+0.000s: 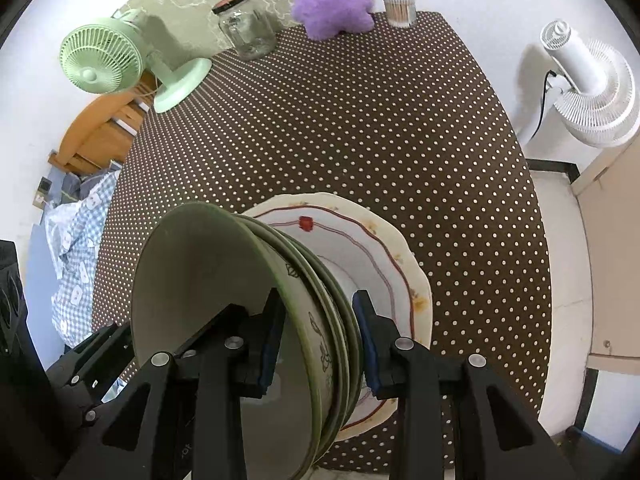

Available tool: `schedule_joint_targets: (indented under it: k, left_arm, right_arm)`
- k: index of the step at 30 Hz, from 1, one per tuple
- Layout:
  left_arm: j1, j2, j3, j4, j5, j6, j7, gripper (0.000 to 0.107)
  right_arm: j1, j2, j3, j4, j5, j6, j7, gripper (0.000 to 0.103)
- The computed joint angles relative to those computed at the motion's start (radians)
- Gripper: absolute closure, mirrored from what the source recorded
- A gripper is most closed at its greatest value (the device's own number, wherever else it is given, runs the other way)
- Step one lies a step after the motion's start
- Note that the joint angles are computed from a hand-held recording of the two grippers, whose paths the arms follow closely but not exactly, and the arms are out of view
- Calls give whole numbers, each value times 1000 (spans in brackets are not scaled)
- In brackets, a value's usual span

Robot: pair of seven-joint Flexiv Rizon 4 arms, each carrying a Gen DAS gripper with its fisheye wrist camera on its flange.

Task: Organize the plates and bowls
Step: 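Lift the bowl stack and carry it over the red-patterned plates, then lower the bowl stack onto the red-patterned plates and open both grippers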

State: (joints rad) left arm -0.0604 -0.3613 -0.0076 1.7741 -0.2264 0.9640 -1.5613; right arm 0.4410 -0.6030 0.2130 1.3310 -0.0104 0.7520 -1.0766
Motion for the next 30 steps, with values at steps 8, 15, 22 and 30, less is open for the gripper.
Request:
schedule_joint_targets:
  k: [8, 15, 22, 30]
  left_arm:
    - [-18, -23, 7, -25, 27, -21, -54, 64]
    - [-30, -43, 16, -48, 65, -3, -92, 64]
    - [-38, -42, 24, -55, 95, -7, -113, 61]
    - [-28, 7, 21, 11, 83, 67, -111, 26]
  right_arm:
    - [-13, -25, 8, -27, 24, -30, -25, 66]
    - [-8, -36, 1, -32, 19, -8, -36, 66]
    - [-7, -39, 1, -25, 12, 15, -41, 64]
    - [52, 23, -78, 97, -126, 144, 66, 33]
